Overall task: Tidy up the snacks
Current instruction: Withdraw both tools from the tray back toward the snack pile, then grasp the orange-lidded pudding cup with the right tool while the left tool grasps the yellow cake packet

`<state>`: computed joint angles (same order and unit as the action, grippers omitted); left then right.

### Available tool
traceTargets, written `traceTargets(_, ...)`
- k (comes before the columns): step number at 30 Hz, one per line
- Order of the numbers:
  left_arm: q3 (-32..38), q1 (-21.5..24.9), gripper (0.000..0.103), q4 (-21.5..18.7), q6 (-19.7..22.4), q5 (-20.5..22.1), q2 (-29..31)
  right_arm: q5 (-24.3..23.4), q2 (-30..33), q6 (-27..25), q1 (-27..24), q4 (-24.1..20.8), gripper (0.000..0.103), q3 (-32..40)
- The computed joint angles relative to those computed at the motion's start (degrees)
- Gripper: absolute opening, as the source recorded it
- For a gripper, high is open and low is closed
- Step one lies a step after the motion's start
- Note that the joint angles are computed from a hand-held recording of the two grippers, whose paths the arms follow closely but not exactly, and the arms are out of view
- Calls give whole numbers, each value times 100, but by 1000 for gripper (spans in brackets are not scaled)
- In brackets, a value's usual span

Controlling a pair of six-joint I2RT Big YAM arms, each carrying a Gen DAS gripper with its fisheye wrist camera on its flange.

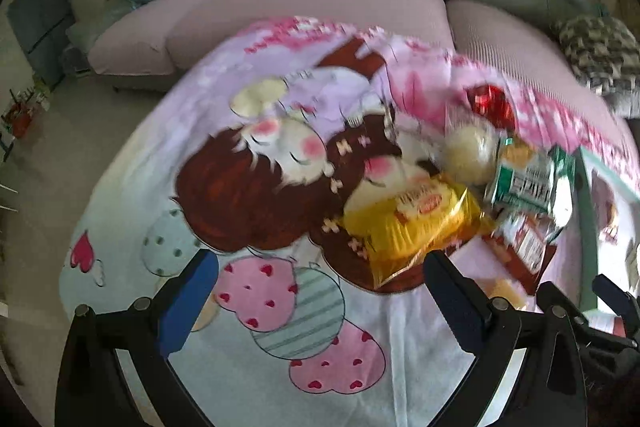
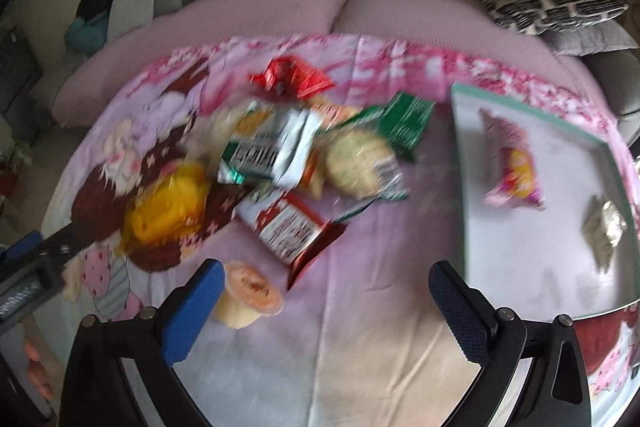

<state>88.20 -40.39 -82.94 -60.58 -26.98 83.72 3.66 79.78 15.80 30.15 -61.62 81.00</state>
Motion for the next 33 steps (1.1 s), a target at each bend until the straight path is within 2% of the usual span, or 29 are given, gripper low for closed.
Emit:
traceTargets(8, -45, 79, 102, -31, 159, 335, 202, -399, 199, 132, 92, -118, 103, -97)
traceTargets(13, -24, 77, 102, -61, 178, 332, 226, -545, 351, 333, 126, -262, 103, -93)
traceTargets(19, 43, 85, 102, -63, 235, 318, 252, -675, 342, 588, 116, -139, 100, -171)
traceTargets(25, 22, 103, 102, -35, 168, 318, 222, -1018, 373, 564, 182, 91, 82, -137)
traceTargets(27, 20, 106, 102, -5, 171, 313, 209, -1188, 407, 506, 216, 147, 67, -116)
traceTargets(28, 28, 102, 102, 13, 173, 301, 206, -1204, 413, 483, 240, 165, 63, -113)
traceTargets(29, 43, 100, 102, 31, 185, 294, 211, -1158, 408, 460, 255, 173, 54, -102)
traceTargets(30, 58, 100, 102, 51, 201, 288, 216, -1112, 428, 467, 268, 197, 50, -93)
traceTargets(33, 108, 93, 102, 168, 224, 271, 226, -1271, 424, 543, 212, 309, 50, -169)
